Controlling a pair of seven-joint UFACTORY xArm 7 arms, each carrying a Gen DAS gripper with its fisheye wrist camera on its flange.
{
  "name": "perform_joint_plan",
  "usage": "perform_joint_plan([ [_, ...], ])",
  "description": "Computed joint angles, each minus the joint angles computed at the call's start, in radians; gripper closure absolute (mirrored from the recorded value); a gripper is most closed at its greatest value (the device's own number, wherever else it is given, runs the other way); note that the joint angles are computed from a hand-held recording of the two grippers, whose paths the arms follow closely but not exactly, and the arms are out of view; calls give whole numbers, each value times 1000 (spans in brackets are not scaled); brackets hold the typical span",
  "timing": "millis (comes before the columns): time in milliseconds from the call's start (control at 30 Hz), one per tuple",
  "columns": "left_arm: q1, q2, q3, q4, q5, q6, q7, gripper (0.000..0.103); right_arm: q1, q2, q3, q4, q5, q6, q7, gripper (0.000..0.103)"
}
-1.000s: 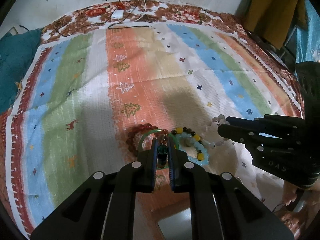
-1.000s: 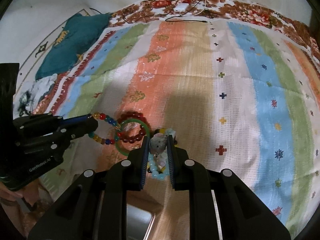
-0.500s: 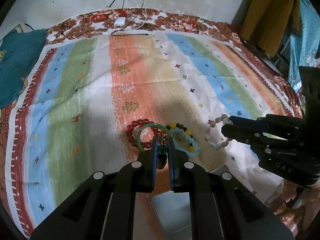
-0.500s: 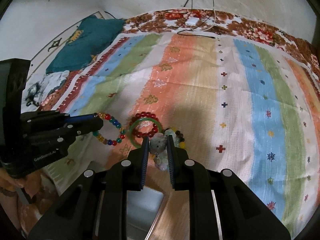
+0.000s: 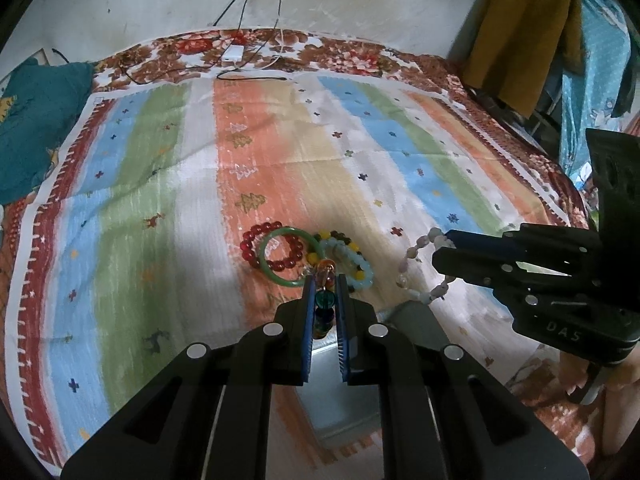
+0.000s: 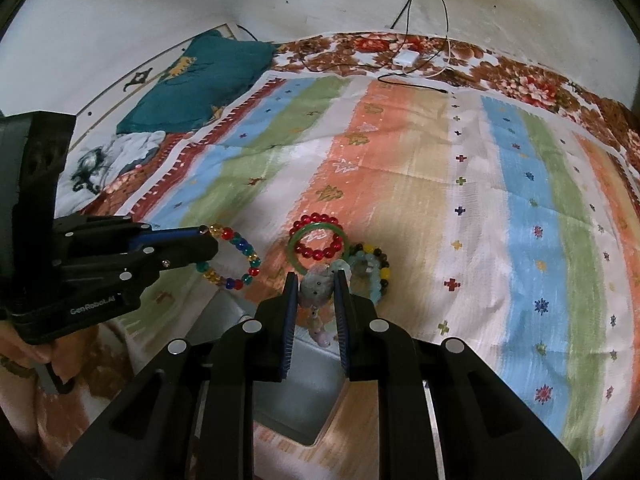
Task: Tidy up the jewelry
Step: 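Lift both held bracelets and carry them over the silver tin, then open both grippers to drop the bracelets into the tin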
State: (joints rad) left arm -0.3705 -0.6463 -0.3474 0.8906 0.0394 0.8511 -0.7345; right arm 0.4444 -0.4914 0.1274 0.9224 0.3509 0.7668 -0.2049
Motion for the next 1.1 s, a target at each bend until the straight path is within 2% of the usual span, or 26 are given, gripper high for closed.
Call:
perform_joint_plan([
  [533, -60, 4, -4, -25, -58, 15, -8, 94, 27, -49, -15, -44, 58, 61, -31, 84],
  [600, -63, 11, -1, -22, -63, 18, -8, 84, 30, -46, -20, -42, 66, 73, -36, 84],
  [633, -60, 10, -3, -21, -61, 23, -14, 63, 31, -41, -23, -41, 73, 80, -37, 79],
  [667, -53, 8, -7, -20, -54, 24, -21, 56, 26, -38, -21, -40, 72, 84, -33, 72],
  [700, -47, 8, -10, -16, -46, 27, -26, 56, 22, -37, -19, -41, 71, 83, -30, 58],
  [733, -41, 4, -11, -17, -40, 30, -35, 53, 16, -38, -15, -41, 68, 78, -25, 53],
  [933, 1, 5, -7, -9, -5, 70, -70, 36, -10, -17, -4, -34, 37, 70, 12, 44],
  [1100, 25, 55, -1, 30, 25, 98, -71, 30, -26, 15, 3, -16, 3, 72, 34, 38],
])
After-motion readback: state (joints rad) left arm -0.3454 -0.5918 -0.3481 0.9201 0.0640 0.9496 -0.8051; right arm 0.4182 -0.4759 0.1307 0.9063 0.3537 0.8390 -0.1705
